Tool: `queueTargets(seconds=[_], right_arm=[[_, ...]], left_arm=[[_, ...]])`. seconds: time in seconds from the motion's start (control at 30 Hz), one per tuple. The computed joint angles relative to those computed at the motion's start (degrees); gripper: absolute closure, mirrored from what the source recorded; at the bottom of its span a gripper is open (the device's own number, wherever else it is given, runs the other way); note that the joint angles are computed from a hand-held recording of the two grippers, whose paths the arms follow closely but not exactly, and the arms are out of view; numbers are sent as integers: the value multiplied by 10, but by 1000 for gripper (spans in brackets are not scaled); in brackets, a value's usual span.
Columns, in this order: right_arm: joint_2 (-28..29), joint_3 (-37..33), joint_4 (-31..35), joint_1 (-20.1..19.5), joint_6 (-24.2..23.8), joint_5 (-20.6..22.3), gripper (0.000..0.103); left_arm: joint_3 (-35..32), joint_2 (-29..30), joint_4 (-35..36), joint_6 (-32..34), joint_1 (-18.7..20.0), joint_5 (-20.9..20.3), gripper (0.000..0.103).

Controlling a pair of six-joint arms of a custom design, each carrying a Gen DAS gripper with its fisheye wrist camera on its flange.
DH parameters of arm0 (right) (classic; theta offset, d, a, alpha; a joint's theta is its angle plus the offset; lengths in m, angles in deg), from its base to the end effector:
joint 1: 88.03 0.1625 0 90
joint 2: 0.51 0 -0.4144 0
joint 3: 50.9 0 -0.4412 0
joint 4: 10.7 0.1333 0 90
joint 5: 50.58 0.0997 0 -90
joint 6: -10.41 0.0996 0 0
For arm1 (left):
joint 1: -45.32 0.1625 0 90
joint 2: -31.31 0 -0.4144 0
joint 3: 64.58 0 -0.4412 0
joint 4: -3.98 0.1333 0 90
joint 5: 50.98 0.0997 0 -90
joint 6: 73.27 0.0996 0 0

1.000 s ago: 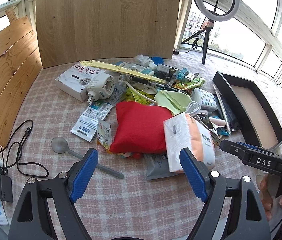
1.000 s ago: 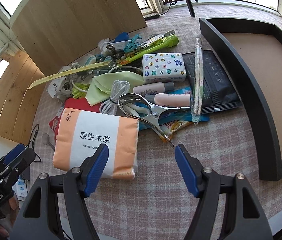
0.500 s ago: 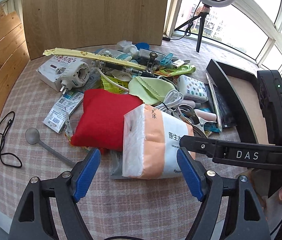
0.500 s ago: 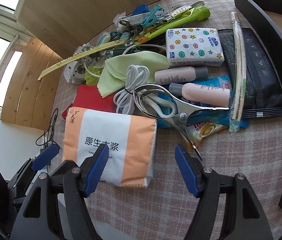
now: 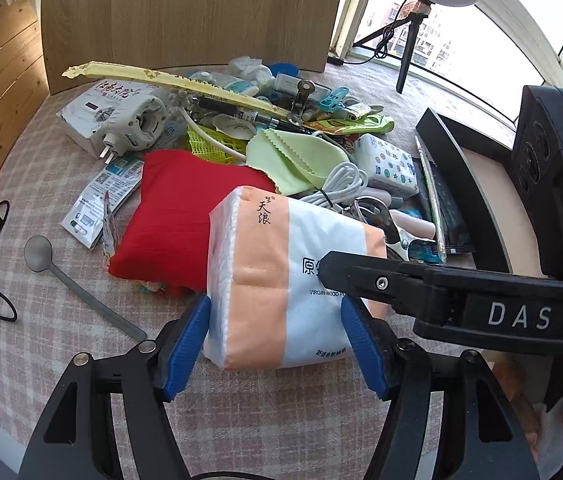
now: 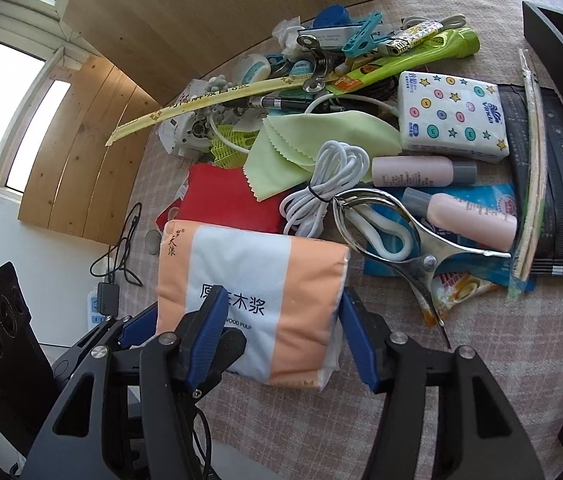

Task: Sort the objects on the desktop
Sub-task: 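Grasp the white-and-orange tissue pack with the left gripper and lift it, then carry the tissue pack into the black tray and release it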

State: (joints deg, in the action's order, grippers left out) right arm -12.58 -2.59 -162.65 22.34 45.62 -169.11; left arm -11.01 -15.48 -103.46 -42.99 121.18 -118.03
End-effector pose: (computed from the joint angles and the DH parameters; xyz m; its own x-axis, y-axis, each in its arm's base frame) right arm 0.3898 -0.8035 -0.0473 -0.9127 0.3958 0.1015 0.2602 0.7545 -0.6026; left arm -0.0375 -0.8535 0.3408 -0.6653 0.6144 -0.4242 0.6665 0.7448 0.0335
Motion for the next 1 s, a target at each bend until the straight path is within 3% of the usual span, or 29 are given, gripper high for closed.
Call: queueTargets(seconds=[0.23,0.53,0.8,1.0], right_arm=[[-58,80,-52,13,-15,-31,49],[-190,273,-137,30,2,-131,49],[-318,456,-192,37,69,-221,49],[-384,540,-179,44,128,-276,49]], left_arm=[[35,-24,-16,-7,-20,-30,39],[133,-54,-54,-4,-69,-82,38],[228,-72,-76,2,-126,-129,37],[284,-82,-92,5,-162,-140,33]])
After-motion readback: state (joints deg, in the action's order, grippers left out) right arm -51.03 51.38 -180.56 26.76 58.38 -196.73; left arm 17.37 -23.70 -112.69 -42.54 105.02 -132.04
